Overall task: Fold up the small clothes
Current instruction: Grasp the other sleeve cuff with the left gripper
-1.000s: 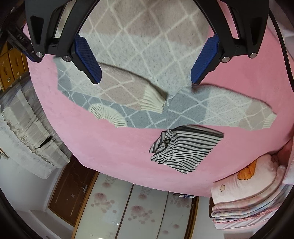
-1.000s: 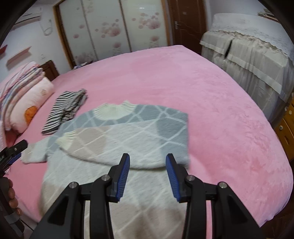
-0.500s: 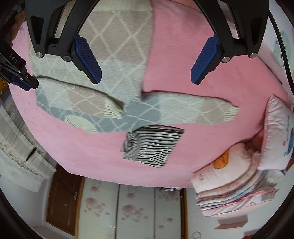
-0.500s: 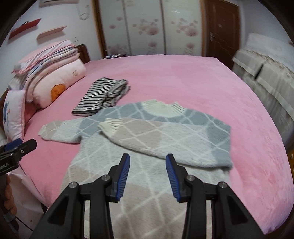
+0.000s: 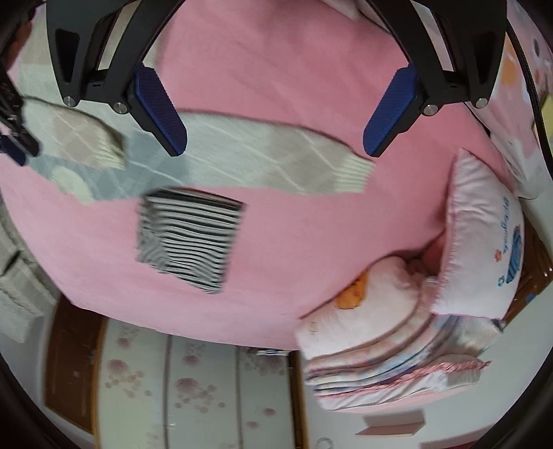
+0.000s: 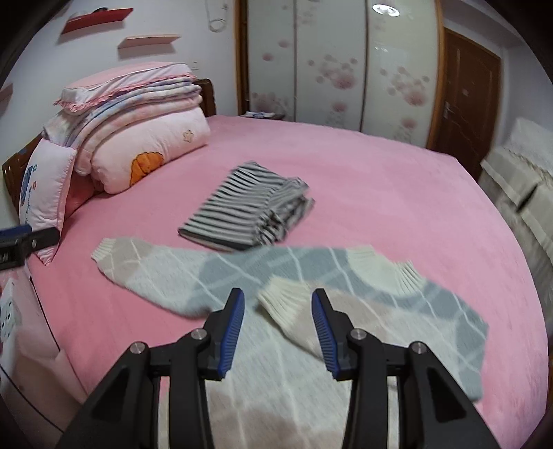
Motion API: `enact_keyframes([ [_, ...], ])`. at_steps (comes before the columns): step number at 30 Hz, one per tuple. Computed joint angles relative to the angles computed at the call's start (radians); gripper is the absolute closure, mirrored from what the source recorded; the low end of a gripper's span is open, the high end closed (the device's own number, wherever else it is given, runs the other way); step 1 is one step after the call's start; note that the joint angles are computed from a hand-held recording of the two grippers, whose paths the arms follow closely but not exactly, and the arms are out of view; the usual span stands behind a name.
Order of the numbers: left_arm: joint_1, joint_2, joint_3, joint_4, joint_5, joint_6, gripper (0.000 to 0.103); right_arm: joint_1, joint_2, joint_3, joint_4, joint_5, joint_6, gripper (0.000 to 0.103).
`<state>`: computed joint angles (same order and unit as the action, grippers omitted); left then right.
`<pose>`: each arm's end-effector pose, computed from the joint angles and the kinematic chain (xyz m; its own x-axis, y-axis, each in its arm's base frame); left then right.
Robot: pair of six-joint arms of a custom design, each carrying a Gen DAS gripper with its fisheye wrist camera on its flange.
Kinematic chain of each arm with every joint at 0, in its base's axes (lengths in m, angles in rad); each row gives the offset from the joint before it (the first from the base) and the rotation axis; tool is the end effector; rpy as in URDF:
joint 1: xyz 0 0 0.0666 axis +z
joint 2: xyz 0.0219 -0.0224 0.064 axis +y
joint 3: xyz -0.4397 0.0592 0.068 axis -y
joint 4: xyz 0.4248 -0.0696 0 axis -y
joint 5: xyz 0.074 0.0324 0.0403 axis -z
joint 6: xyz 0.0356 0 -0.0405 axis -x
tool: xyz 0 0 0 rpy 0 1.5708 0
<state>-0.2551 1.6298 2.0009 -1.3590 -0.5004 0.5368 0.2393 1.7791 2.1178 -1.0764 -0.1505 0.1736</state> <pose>0.5551 -0.1275 0.6316 -0.6768 -0.2872 -0.6779 -0.4425 0.8946 0.0627 0.6407 0.1614 0.6143 -0.5845 -0.3184 -0.7463 -0.4499 0.8926 -0.0285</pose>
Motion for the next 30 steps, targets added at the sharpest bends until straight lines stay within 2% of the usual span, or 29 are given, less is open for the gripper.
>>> enact_keyframes([
  [3, 0.096, 0.014, -0.032, 0.010, 0.038, 0.006, 0.001, 0.027, 0.037, 0.028, 0.042, 0.067, -0.022, 0.063],
  [7, 0.202, 0.033, -0.091, 0.036, 0.171, 0.053, 0.001, 0.040, 0.138, 0.133, -0.030, 0.054, -0.067, 0.063],
  [11, 0.290, 0.062, -0.150, 0.071, 0.316, 0.134, 0.003, 0.061, 0.196, 0.176, -0.067, 0.066, -0.056, 0.063],
  [13, 0.316, 0.066, -0.184, 0.101, 0.372, 0.176, 0.009, 0.074, 0.216, 0.187, -0.076, 0.059, -0.052, 0.063],
  [15, 0.343, 0.086, -0.203, 0.126, 0.425, 0.230, 0.011, 0.087, 0.227, 0.189, -0.077, 0.055, -0.048, 0.063],
  [22, 0.376, 0.178, -0.195, 0.130, 0.477, 0.322, 0.019, 0.120, 0.249, 0.173, -0.082, 0.040, -0.033, 0.063],
  [23, 0.374, 0.188, -0.193, 0.130, 0.465, 0.327, 0.023, 0.121, 0.249, 0.170, -0.083, 0.038, -0.030, 0.063],
  [25, 0.369, 0.201, -0.181, 0.130, 0.431, 0.317, 0.039, 0.121, 0.249, 0.163, -0.085, 0.036, -0.024, 0.063],
  [26, 0.362, 0.208, -0.168, 0.127, 0.413, 0.294, 0.061, 0.120, 0.249, 0.160, -0.085, 0.035, -0.024, 0.063],
  [27, 0.354, 0.214, -0.155, 0.127, 0.400, 0.264, 0.095, 0.118, 0.248, 0.157, -0.085, 0.034, -0.024, 0.063],
  [28, 0.345, 0.219, -0.144, 0.126, 0.387, 0.237, 0.095, 0.113, 0.245, 0.151, -0.082, 0.032, -0.025, 0.063],
  [30, 0.321, 0.229, -0.118, 0.104, 0.317, 0.208, 0.096, 0.108, 0.245, 0.149, -0.083, 0.030, -0.028, 0.063],
])
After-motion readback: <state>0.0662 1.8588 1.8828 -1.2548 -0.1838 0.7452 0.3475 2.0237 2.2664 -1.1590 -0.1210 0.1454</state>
